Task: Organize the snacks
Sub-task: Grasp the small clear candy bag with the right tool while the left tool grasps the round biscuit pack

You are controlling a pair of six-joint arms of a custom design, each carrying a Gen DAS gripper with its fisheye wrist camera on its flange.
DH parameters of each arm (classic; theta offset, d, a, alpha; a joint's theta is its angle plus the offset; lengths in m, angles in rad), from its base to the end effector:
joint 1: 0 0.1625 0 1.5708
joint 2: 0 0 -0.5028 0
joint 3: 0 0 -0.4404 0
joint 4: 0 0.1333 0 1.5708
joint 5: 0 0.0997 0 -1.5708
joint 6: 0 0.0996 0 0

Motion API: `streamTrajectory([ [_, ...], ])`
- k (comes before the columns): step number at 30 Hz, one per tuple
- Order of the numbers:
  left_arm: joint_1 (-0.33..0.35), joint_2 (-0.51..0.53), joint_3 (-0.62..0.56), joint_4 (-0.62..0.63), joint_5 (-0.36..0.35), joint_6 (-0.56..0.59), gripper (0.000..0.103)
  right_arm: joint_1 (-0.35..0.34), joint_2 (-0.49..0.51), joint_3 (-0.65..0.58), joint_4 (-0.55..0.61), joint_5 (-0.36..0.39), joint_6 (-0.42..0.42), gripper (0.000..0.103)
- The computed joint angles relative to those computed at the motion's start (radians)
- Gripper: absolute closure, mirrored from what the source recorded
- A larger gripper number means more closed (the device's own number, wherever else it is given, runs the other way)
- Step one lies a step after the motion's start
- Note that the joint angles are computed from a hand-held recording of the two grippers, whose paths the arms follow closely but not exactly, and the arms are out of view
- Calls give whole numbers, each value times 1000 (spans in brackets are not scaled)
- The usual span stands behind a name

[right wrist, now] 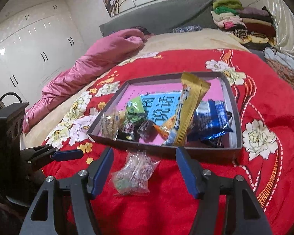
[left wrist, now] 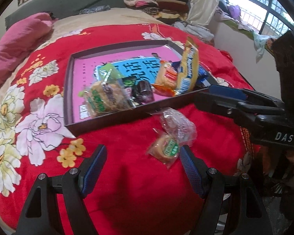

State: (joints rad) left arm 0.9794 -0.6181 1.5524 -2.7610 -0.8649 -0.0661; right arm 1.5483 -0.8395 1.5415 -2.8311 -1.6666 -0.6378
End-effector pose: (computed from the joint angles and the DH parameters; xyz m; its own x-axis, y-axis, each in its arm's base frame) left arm -0.2746 -0.7638 0.0516 -0.7574 0.2343 -0.6095 0.4904 0.8204 -0.2940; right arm 0.1055 -0.8117 0.2211 -0.8100 -0.4462 0.3806 -0.5765 0.7247 -0.3773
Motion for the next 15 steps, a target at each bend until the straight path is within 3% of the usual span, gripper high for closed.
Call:
streamTrajectory([
  [15,18,59,-45,-1,-40,72,25,-8,49,-65,169,-48,93,38],
])
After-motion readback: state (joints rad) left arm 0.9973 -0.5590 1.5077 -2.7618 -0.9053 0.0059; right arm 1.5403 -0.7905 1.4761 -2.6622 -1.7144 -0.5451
